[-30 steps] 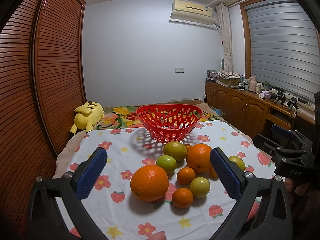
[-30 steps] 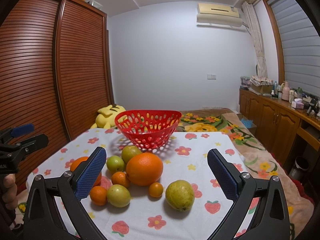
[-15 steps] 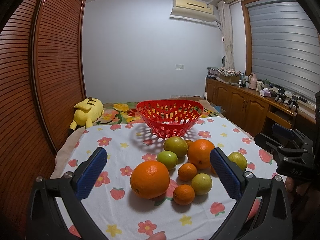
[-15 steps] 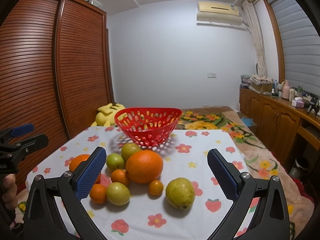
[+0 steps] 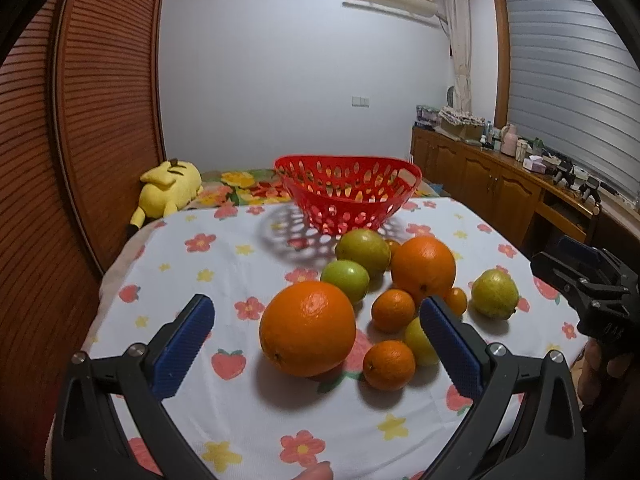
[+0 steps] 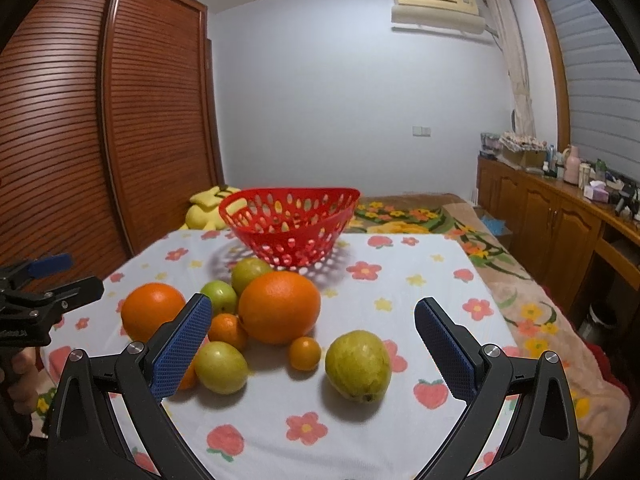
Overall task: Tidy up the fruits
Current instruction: 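Close the left tool on the large orange while the right tool closes on the yellow-green pear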
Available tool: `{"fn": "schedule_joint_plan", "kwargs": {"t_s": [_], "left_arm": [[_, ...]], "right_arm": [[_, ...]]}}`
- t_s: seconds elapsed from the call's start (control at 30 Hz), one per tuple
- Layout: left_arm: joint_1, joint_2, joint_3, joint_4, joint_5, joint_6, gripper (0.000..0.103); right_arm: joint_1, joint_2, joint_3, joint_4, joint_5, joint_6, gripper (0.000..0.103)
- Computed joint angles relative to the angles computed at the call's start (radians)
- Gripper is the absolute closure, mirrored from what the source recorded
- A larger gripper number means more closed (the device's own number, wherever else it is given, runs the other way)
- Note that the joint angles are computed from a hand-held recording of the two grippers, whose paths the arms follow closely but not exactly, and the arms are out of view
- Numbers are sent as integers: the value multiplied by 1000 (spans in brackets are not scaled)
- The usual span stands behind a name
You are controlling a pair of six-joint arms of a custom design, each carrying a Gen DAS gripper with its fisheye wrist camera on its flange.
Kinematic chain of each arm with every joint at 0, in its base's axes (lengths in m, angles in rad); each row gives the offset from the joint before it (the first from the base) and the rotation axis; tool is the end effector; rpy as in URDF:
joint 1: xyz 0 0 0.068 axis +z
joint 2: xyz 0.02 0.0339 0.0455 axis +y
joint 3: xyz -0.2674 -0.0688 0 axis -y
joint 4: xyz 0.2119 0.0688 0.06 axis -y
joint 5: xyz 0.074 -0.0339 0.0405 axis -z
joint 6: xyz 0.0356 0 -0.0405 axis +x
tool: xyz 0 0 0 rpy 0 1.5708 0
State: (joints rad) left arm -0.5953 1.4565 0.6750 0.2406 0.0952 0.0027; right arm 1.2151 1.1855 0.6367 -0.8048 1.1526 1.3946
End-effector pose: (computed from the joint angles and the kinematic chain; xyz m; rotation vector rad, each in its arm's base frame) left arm 0.2266 -0.1576 0.2161 0.6859 2.0294 -0.4514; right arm 0.0830 0.1299 0.2156 0.3165 1.9554 -0.1296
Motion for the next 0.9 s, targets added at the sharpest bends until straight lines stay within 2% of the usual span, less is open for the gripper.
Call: {"fn": "schedule_joint_plan", "kwargs": {"t_s": [0.2, 0.4, 0.6, 0.73, 0.9], "left_arm": [[32, 104, 36, 6, 42, 21, 0], [52, 186, 89, -23, 75, 38, 1], [68, 256, 154, -67, 110, 44, 4], [85, 319, 216, -112, 163, 21, 4], [90, 363, 258, -135, 171, 23, 5]], "right_arm": [[-64, -38, -85, 134, -56, -103, 0], [-165, -96, -176, 302, -146, -270, 1], [-263, -118, -243, 431, -246, -407, 5], [-303, -112, -268, 472, -268, -458, 10], [-383, -151, -314, 553, -356, -539, 15]]}}
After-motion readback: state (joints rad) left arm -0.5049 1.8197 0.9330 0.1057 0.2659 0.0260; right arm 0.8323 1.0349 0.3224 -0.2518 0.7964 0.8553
